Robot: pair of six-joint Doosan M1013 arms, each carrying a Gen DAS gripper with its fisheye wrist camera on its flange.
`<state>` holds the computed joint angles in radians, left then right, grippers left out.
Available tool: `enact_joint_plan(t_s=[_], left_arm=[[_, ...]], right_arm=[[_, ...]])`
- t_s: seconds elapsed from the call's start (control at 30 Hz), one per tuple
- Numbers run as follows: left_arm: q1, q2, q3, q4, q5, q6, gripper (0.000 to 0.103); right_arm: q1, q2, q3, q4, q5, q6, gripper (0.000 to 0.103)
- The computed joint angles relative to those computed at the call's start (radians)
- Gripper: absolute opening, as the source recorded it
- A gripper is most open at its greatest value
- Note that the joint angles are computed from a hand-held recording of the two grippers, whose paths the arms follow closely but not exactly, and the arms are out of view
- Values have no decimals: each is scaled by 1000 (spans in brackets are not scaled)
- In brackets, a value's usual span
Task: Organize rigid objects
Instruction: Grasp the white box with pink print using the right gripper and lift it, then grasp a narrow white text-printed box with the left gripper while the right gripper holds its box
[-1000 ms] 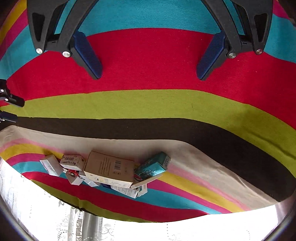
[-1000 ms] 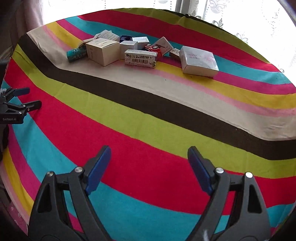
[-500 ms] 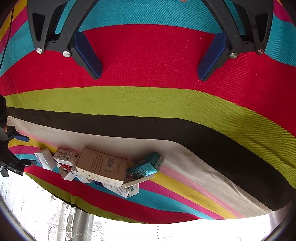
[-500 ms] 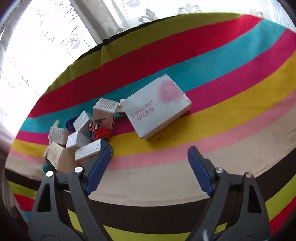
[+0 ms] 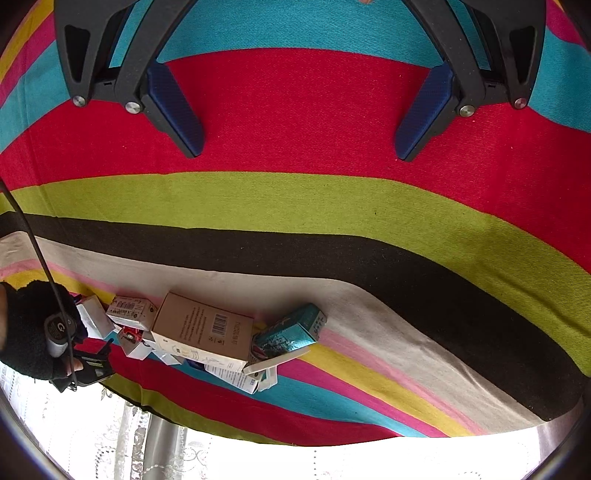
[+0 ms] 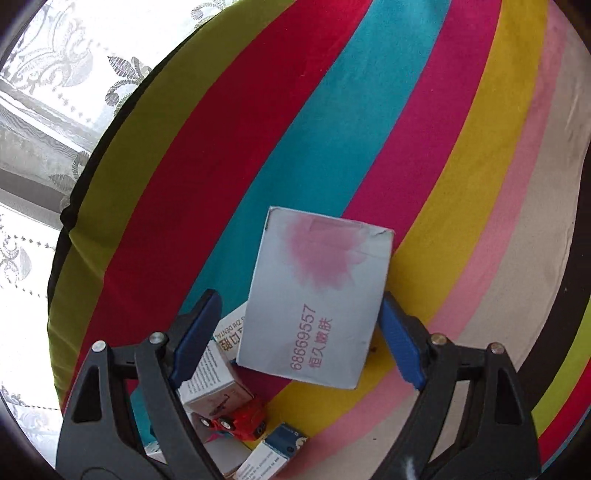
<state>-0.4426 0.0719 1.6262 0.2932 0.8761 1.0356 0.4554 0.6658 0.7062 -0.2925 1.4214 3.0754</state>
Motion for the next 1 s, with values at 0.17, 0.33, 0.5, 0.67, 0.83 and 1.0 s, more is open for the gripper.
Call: enact_joint_plan(t_s=[0.17, 0.33, 0.5, 0.67, 0.83, 1.0], left_arm=[[-1, -3, 3, 3, 2, -2, 103], [-1, -3, 3, 5, 3, -2, 103], [-23, 11, -17, 58, 52, -111, 103], [-62, 27, -52, 21, 90, -158, 103], [-147, 87, -126, 69, -38, 207, 103], [-157, 221, -288, -1, -53, 617, 100]], right_arm=[[22, -70, 144, -2, -169, -149, 74], [81, -219, 365, 21, -374, -633, 74], [171, -318, 514, -109, -322, -1016, 74], [145, -445, 703, -52, -399, -1033, 74], [123, -505, 799, -32, -514, -950, 75], [130, -503, 801, -73, -528, -916, 78]])
